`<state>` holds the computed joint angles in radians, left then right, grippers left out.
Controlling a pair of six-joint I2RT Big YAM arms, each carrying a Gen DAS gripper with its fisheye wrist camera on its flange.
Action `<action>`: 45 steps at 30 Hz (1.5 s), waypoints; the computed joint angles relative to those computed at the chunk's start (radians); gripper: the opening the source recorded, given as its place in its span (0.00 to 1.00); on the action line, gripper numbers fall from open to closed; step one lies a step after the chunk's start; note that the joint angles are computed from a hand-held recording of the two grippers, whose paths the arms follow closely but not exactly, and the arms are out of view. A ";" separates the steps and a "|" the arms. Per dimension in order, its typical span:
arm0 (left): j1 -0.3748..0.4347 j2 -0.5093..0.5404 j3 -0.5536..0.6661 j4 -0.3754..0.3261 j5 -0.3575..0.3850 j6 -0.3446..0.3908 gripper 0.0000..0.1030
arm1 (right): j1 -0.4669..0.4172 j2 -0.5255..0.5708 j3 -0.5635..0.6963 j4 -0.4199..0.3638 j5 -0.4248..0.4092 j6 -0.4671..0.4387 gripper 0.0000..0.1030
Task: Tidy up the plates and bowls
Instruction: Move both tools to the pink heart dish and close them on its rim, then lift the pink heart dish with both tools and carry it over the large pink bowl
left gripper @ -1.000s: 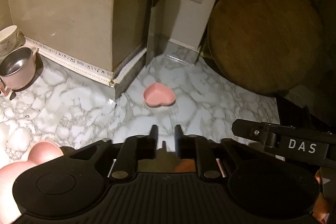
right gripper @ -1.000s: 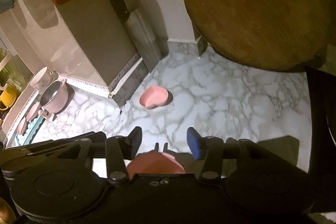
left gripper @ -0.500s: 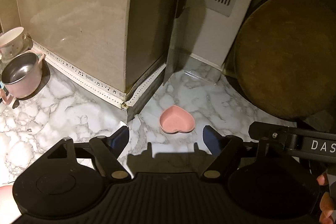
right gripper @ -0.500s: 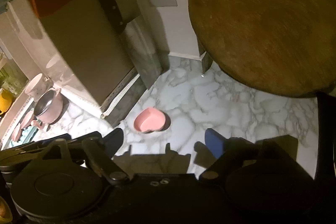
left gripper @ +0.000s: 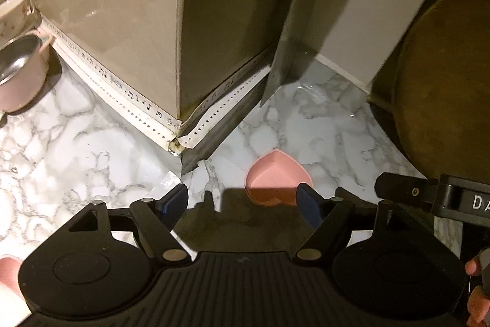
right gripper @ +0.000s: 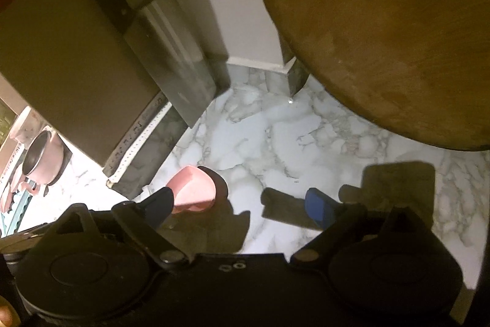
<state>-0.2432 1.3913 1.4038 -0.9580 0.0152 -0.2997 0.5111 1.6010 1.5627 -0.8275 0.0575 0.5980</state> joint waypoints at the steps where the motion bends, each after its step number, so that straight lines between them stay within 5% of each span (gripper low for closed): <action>1: -0.002 0.013 0.005 0.000 -0.004 -0.007 0.75 | -0.006 0.014 0.009 0.000 -0.020 0.001 0.89; 20: -0.009 0.126 0.023 0.037 -0.037 -0.076 0.73 | -0.055 0.233 0.173 -0.030 -0.209 -0.028 0.57; 33: 0.004 0.134 0.013 0.072 0.005 -0.103 0.29 | -0.062 0.284 0.216 -0.038 -0.276 -0.052 0.13; 37: -0.001 0.131 0.007 0.084 0.016 -0.093 0.14 | -0.059 0.285 0.218 -0.038 -0.274 -0.062 0.07; 45: -0.015 0.127 0.016 0.068 0.018 -0.064 0.08 | -0.052 0.273 0.211 -0.042 -0.261 -0.069 0.02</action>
<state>-0.2580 1.5184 1.4197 -0.8902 0.0331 -0.3637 0.4593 1.8741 1.7740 -0.8693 -0.2030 0.5293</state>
